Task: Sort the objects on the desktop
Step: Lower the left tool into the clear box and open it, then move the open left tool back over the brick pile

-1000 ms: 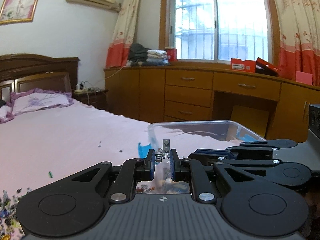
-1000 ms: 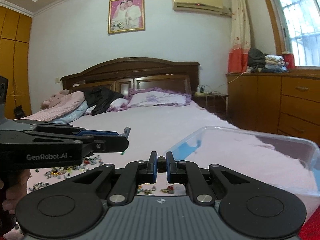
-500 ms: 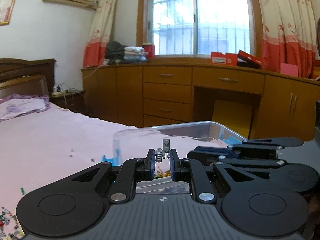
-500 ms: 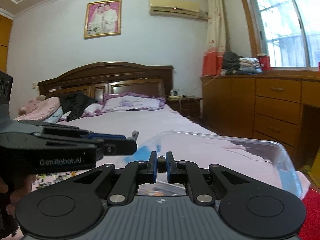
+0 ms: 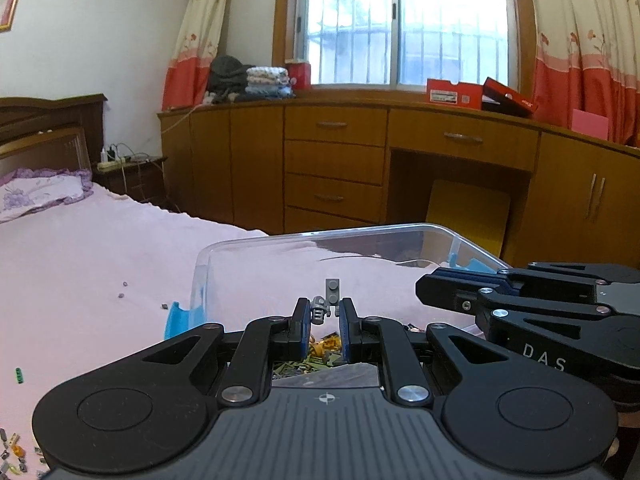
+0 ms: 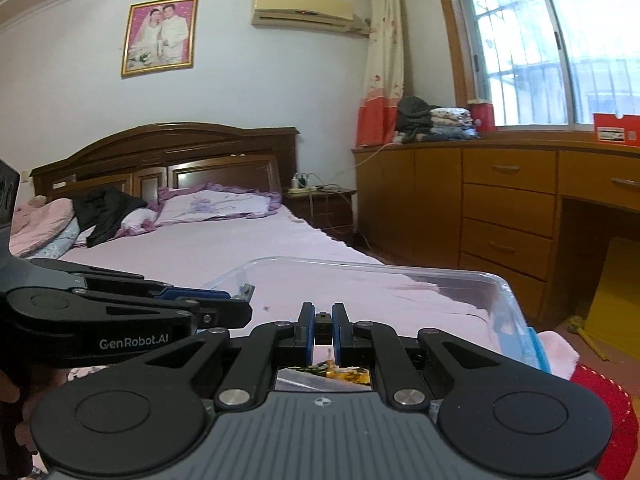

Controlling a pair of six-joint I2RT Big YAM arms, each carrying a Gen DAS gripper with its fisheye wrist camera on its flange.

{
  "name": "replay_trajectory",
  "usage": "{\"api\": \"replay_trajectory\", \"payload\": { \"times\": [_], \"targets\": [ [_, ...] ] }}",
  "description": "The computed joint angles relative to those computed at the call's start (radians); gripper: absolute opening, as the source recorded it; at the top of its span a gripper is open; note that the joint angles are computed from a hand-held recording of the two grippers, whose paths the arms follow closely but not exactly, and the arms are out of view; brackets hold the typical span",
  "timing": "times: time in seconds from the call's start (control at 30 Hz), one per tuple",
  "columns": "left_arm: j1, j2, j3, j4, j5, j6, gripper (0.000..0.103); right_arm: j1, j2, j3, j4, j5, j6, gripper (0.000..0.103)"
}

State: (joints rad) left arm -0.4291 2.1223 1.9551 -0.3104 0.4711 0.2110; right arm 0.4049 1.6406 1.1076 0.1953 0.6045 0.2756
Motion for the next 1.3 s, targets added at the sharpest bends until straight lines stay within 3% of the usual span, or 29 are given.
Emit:
{"api": "replay_trajectory", "payload": {
  "times": [0.47,0.57,0.87,1.03,1.13,1.3],
  "targets": [
    [0.002,0.035,0.046,-0.052,-0.011,0.01,0.017,-0.011,0.063,0.066,-0.063,0.032,0.057,0.01],
    [0.001,0.03,0.036,-0.043,-0.023,0.01,0.021,-0.011,0.071,0.076,-0.076,0.047,0.072,0.016],
    [0.004,0.006,0.0,-0.017,-0.031,-0.003,0.043,-0.003,0.081,0.094,-0.074,0.069,0.074,0.03],
    [0.019,-0.062,-0.111,0.066,-0.043,-0.003,0.061,0.018,0.077,0.095,-0.043,0.074,0.058,0.045],
    [0.041,-0.117,-0.201,0.115,-0.053,-0.023,0.068,0.033,0.074,0.092,-0.012,0.054,0.03,0.053],
    [0.084,-0.176,-0.293,0.136,-0.072,-0.081,0.074,0.059,0.101,0.13,-0.02,-0.021,0.036,0.063]
  ]
}}
